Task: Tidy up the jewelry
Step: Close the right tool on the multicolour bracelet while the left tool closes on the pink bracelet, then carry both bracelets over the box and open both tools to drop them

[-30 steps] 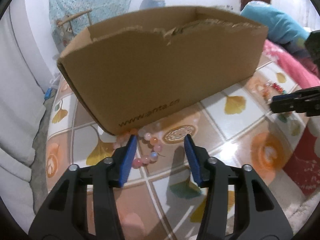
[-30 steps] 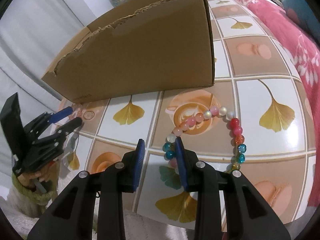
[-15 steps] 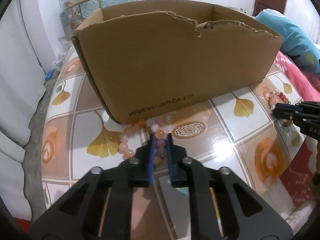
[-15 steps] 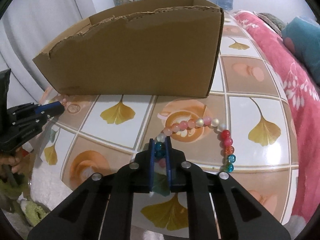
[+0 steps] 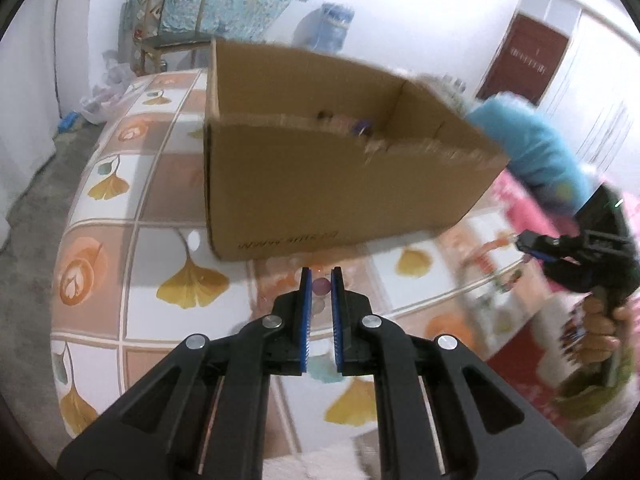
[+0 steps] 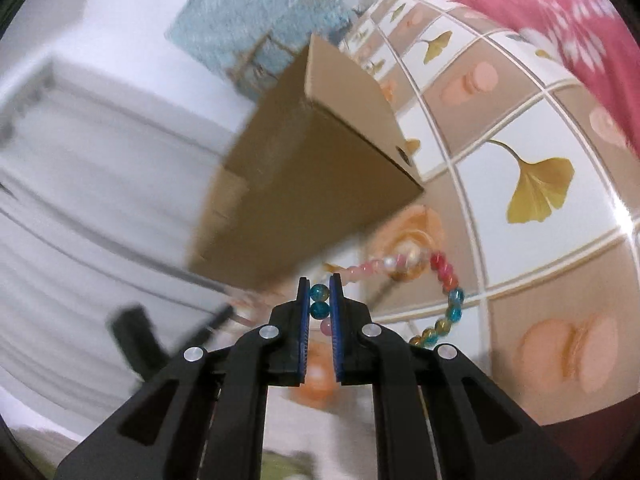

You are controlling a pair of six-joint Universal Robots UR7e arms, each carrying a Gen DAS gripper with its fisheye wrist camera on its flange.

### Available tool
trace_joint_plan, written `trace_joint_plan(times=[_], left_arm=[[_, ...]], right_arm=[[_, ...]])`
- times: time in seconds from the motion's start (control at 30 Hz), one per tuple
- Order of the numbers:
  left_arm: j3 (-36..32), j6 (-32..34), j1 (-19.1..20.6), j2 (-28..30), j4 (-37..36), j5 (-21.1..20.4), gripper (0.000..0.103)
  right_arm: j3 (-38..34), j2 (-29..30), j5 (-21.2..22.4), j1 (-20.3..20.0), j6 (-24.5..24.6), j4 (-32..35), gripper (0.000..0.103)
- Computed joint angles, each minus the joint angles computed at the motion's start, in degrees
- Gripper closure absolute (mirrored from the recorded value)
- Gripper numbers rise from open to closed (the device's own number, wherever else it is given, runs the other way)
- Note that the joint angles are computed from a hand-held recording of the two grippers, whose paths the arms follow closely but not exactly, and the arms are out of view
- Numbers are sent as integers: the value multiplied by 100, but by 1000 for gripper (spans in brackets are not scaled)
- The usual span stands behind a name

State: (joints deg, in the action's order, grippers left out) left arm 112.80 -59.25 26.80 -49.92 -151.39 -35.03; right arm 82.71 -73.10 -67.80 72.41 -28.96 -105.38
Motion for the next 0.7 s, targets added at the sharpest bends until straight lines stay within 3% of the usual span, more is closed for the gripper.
trace_joint_plan(times=[0.23, 0.47, 0.7], left_arm=[[19, 934, -258, -25, -1527, 39, 95], [-280, 1801, -309, -37, -2307, -32, 95], [-705, 2916, -237, -35, -2952, -33, 95]], right_arm=[[-148, -21, 1233, -129, 243, 476, 93], [-566, 105, 1642, 138, 160, 681, 93], [-1340, 381, 2035, 494, -242, 1295, 93]])
